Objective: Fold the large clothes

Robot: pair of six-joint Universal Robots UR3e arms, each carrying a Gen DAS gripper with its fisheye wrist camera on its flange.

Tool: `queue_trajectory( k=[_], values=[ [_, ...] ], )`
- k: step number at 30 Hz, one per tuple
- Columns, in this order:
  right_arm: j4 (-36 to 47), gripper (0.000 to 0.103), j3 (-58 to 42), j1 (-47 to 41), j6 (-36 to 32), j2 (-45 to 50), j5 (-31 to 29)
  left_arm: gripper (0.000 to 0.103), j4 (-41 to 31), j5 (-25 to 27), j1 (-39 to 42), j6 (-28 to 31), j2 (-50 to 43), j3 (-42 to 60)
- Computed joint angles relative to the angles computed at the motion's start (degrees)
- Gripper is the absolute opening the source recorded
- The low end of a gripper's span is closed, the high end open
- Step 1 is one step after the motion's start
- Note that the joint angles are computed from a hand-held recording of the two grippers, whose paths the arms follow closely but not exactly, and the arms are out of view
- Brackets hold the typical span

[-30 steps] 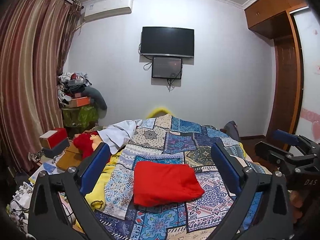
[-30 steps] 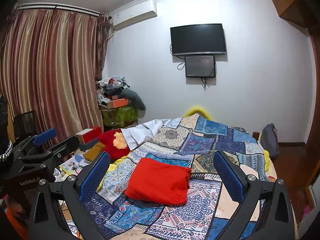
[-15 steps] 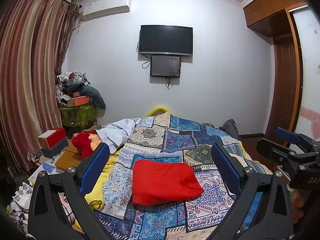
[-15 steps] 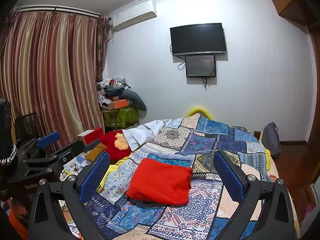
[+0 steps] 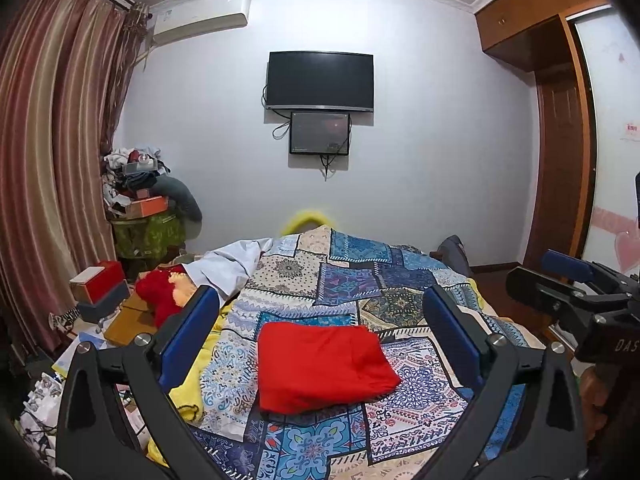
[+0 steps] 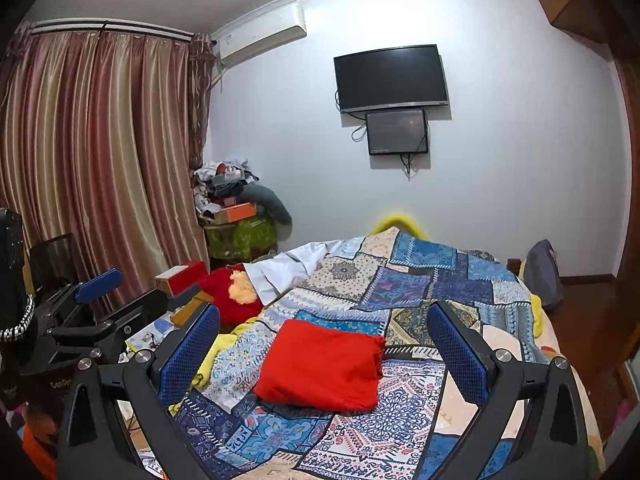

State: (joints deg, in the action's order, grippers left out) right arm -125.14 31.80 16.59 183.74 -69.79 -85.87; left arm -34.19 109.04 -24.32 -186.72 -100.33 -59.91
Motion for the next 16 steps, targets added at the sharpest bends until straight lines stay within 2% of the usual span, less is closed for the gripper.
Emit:
queue_trajectory(
  k=[16],
  values=[
    [0.3,0.103,-0.63,0.81,0.91,0.51,-1.34,0.102,0.53,-2.21,0.99,0.08,1.27,-1.69]
  ],
)
